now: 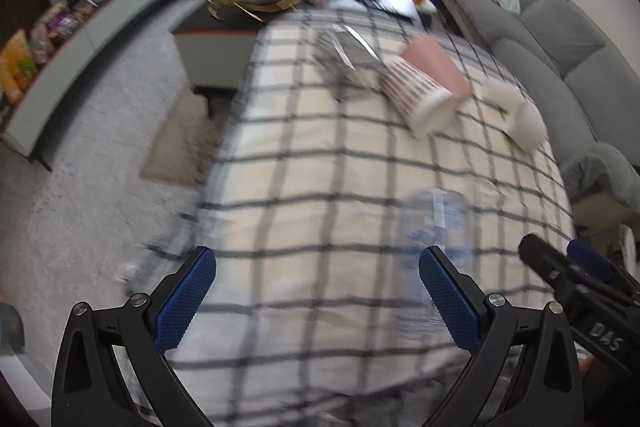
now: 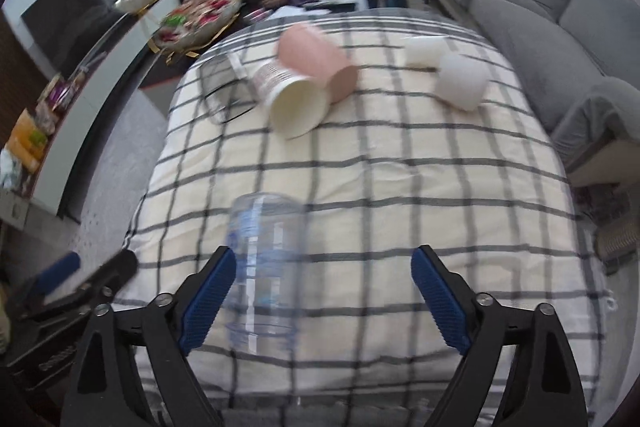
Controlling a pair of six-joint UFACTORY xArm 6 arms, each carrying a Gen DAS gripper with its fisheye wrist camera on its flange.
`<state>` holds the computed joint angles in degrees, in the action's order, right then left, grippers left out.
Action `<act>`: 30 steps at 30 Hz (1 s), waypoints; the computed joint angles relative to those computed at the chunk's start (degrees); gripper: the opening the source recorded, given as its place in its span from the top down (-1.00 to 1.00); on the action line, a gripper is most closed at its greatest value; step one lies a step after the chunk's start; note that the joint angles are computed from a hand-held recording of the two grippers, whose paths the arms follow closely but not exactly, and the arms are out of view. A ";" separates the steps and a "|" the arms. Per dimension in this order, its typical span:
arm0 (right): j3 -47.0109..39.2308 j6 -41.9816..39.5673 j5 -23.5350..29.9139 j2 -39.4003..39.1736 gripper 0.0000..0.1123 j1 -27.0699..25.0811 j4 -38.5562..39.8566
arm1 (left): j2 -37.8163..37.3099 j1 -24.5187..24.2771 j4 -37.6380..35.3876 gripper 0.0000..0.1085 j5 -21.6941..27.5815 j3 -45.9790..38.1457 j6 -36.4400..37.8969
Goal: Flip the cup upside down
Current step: 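Lift the clear cup with the right gripper and carry it toward the left gripper, then grasp the clear cup with the left gripper while the right gripper releases it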
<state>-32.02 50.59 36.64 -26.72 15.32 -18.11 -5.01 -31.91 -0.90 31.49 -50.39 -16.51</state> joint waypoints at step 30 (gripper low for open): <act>-11.38 -25.78 6.76 16.94 -0.74 -19.91 21.40 | 52.99 -7.53 -5.43 -0.80 65.47 -71.00 4.71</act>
